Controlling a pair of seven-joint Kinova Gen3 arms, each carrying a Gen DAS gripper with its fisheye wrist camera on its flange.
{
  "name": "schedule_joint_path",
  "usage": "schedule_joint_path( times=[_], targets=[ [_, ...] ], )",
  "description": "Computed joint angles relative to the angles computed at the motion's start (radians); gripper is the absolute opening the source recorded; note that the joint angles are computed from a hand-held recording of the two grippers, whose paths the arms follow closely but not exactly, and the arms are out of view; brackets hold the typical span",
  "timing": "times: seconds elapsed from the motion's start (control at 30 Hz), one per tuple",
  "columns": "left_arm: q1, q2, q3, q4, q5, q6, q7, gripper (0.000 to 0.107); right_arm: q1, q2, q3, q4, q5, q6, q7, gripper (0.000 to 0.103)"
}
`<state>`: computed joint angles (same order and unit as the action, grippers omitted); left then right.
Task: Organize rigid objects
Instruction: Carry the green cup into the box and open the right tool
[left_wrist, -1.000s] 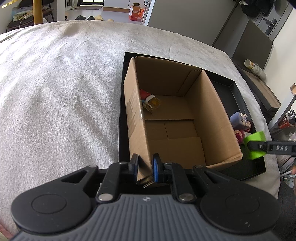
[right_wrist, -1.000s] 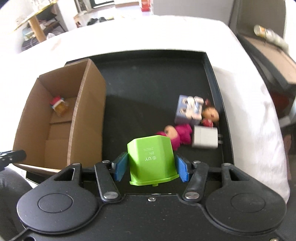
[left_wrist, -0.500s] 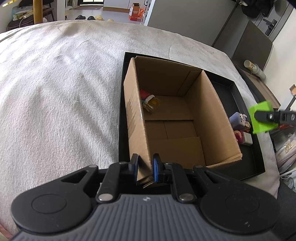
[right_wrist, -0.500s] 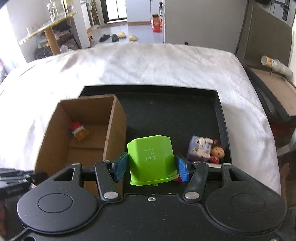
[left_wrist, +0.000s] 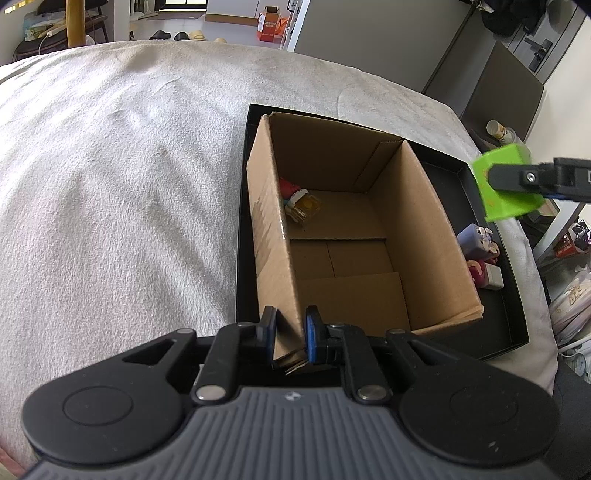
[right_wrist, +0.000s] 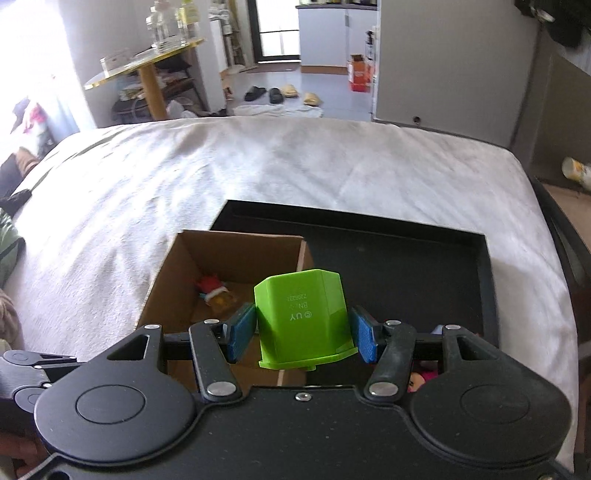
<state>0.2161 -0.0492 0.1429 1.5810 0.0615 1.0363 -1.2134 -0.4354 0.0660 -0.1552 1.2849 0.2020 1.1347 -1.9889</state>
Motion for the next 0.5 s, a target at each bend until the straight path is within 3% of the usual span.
schedule_joint_path(
  times=[0.33,0.5],
  targets=[
    [-0.018,-0.008,-0.016,0.017,0.041,-0.024,0.010,0.015,-0.046,0.058,-0.005,-0.038,0.023,-0.015,0.047,0.055],
    [-0.016,-0.015,-0.003,0.027,0.001,-0.043,0.050,0.014,-0.077,0.092,0.001,-0.064,0.046,0.002,0.067,0.055]
  ],
)
